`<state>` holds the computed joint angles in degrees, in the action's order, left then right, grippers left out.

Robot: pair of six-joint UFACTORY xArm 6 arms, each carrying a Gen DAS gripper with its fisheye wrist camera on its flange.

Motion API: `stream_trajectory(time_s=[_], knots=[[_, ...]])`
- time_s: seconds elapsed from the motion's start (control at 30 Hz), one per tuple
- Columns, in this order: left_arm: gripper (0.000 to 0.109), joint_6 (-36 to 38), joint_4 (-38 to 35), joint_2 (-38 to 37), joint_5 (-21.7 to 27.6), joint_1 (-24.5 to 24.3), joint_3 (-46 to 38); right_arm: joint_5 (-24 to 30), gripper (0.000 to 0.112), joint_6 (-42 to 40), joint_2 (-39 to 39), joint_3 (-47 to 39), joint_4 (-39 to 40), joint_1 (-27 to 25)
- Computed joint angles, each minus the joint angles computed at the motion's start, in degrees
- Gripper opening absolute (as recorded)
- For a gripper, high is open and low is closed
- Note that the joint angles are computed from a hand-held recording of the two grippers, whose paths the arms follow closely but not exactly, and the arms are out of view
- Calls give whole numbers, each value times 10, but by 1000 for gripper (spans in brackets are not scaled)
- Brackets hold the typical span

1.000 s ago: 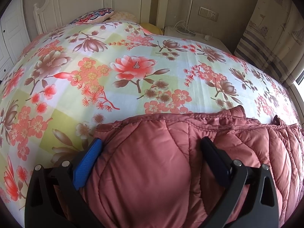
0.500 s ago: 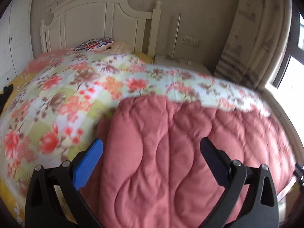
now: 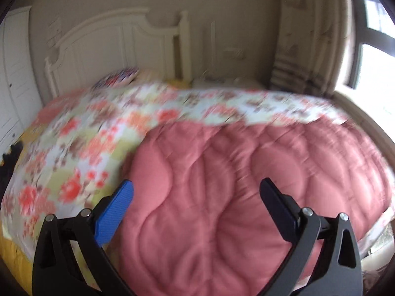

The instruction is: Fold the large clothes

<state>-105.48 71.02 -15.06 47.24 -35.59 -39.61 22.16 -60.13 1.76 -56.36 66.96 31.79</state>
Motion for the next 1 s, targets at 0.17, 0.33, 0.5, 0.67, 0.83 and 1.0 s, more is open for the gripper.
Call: stream_trajectory(time_s=[0.17,0.33,0.5,0.67,0.83,1.0], knots=[[101,97,-7,143,-34,34,-156,80,61,71,8,24,-12,7],[101,225,-106,307,-34,89,-316,41,68,90,50,-6,27,34],[101,257,-184,361,-147,145,-323,1,90,129,95,-56,8,65],[101,244,-179,358,-171,151,-311,-19,99,196,161,-138,18,86],[101,242,-182,361,-173,153,-316,-118,99,201,236,-233,198,96],[101,213,-176,357,-142,148,-317,-122,76,98,300,-332,354,96]])
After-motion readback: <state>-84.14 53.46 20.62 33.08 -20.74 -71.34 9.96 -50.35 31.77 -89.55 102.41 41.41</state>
